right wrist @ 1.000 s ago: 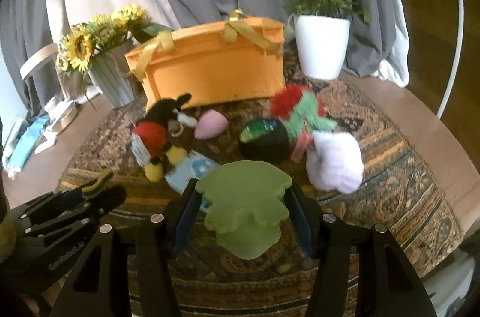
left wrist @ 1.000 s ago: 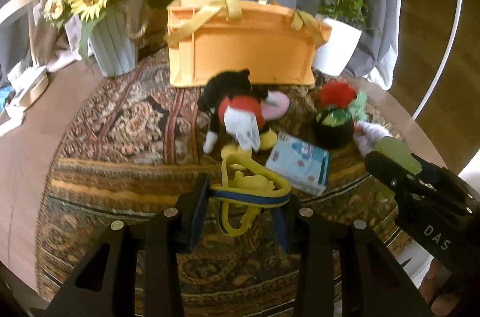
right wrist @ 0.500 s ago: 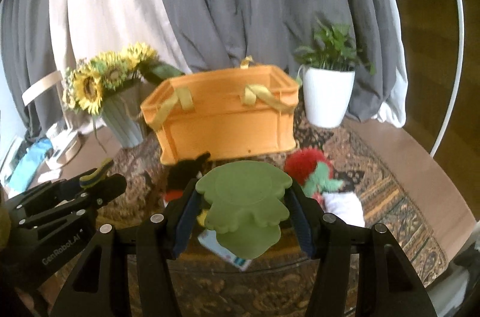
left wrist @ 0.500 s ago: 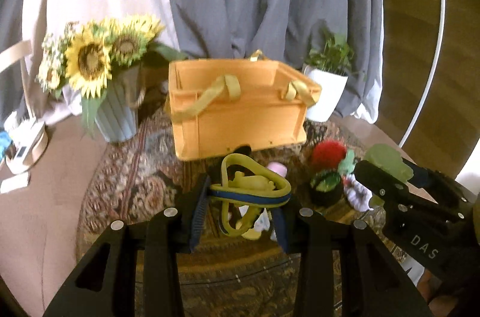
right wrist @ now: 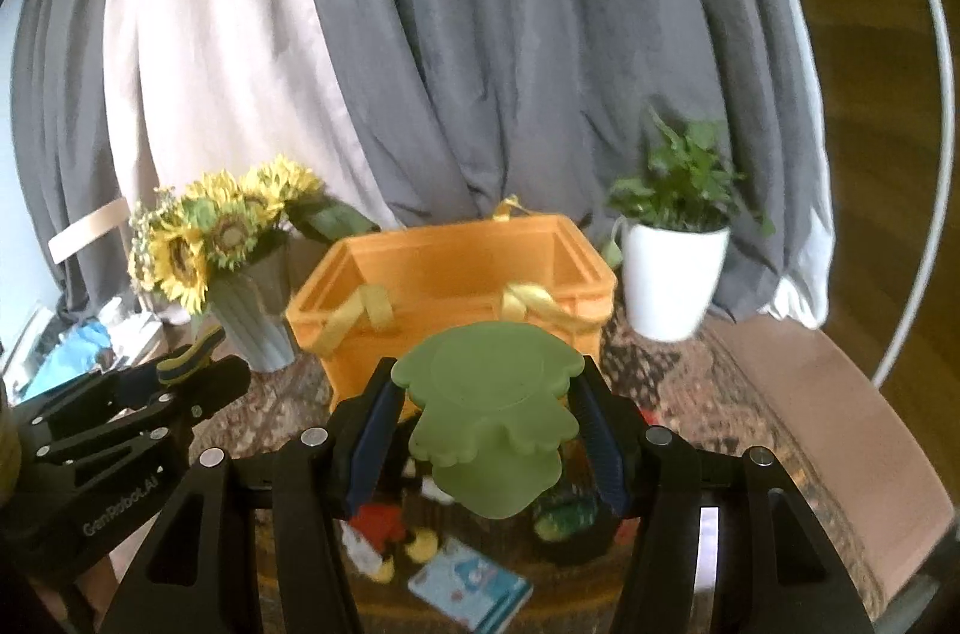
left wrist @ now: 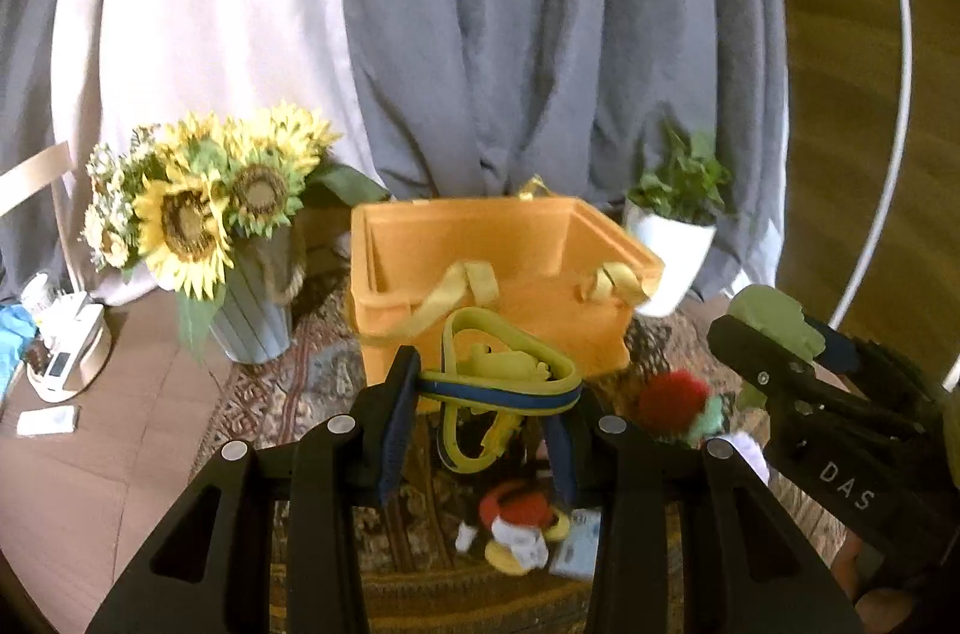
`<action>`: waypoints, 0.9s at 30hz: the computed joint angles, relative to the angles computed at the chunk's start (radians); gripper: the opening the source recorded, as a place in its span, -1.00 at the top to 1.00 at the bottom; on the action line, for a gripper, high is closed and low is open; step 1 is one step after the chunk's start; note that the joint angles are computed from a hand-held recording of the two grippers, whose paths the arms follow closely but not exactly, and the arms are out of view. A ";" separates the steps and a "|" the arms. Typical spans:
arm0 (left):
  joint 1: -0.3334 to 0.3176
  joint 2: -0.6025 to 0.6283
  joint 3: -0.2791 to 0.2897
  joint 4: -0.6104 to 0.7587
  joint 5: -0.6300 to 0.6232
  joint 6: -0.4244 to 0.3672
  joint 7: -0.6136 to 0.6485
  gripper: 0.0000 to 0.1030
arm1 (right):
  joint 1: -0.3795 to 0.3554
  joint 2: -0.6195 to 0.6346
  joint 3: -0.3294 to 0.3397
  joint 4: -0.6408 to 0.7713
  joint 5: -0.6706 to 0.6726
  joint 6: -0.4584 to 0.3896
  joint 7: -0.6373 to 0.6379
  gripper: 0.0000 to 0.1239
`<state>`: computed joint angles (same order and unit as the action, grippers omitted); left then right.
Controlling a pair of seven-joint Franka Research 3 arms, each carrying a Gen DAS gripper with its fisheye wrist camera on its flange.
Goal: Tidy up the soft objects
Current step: 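Lift and carry the yellow strap toy and green frog over the orange crate with both tools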
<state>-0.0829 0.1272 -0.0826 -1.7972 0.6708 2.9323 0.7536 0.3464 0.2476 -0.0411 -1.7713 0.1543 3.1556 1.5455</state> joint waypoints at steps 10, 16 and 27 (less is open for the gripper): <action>-0.065 0.109 0.059 0.205 0.248 -0.079 -0.245 0.25 | -0.208 0.162 0.244 0.271 0.217 -0.059 -0.338 0.07; -0.082 0.179 0.076 0.322 0.271 -0.099 -0.251 0.25 | -0.188 0.245 0.220 0.426 0.248 -0.100 -0.392 0.07; -0.083 0.382 0.096 0.603 0.120 -0.145 -0.056 0.25 | -0.084 0.501 0.081 0.855 0.145 -0.260 -0.237 0.07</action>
